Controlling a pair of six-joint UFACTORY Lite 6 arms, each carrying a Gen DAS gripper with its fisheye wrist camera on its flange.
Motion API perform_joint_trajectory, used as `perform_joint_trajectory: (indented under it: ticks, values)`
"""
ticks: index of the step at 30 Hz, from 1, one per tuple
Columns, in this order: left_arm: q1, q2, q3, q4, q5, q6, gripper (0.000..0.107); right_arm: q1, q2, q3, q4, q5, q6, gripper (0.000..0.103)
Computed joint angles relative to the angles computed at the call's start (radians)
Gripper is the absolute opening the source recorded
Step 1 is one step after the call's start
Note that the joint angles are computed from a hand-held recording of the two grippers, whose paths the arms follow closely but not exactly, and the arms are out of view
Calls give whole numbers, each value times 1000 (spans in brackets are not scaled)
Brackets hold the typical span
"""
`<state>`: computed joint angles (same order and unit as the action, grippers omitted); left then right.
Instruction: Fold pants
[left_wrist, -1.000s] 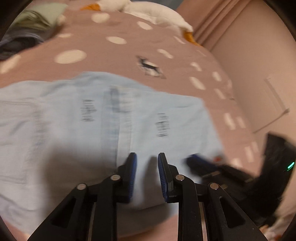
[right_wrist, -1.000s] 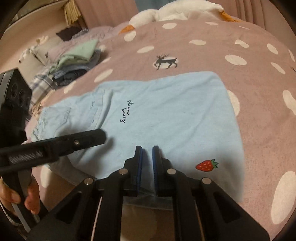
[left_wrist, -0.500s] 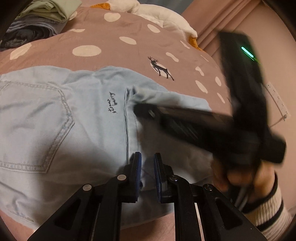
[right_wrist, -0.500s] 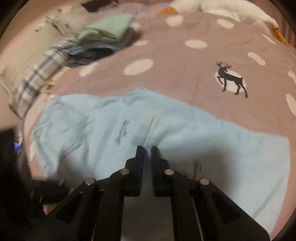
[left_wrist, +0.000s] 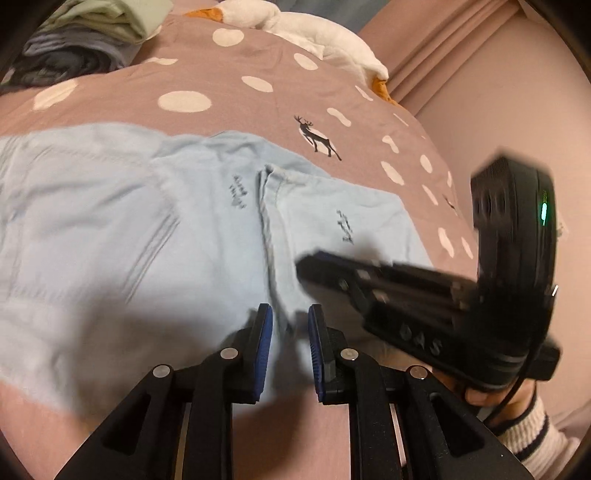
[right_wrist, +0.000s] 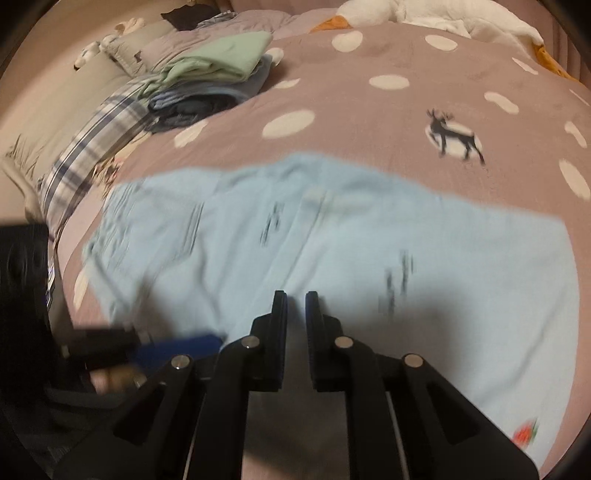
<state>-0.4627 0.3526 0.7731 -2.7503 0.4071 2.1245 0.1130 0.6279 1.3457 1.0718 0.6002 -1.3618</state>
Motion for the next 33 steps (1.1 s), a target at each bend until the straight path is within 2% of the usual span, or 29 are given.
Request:
perform_joint_trajectory:
  ticks: [4,6,7,10,14,16,18,20,22,28,33]
  values:
    - [5,-152,-201,-80,47,34,20,8,-155,-254,178,-101,-255,12]
    - [28,-241,-308,-92,81,20,31,-8,-199,-307,178,-79,-275,13]
    - [45,-294,-365,-81,98,1,33,-14,-213,-320,171,-71,-265,13]
    - [51,-435,-480,-186,65,49,47,-51,-254,-356,196,-22,-265,15]
    - [174,-551,-625,-103,150,-81,69,-81,-282,-386,261,25,-267,23]
    - [278,-523,-658,-22,234,-170,71,-79,-275,-383,264,36,-253,23]
    - [407,-425,-669,97,395,-254,71,-60,-288,-396,265,23,-254,23]
    - [516,-310,-675,154,559,-279,71,-47,-293,-399,263,17,-255,23]
    - [559,-244,-675,151,655,-281,71,-36,-299,-401,268,22,-257,23]
    - [548,-157,-638,50,740,-245,71,-18,-304,-376,267,23,-251,24]
    - [585,-85,-552,60,750,-245,71,-11,-277,-329,269,26,-219,24]
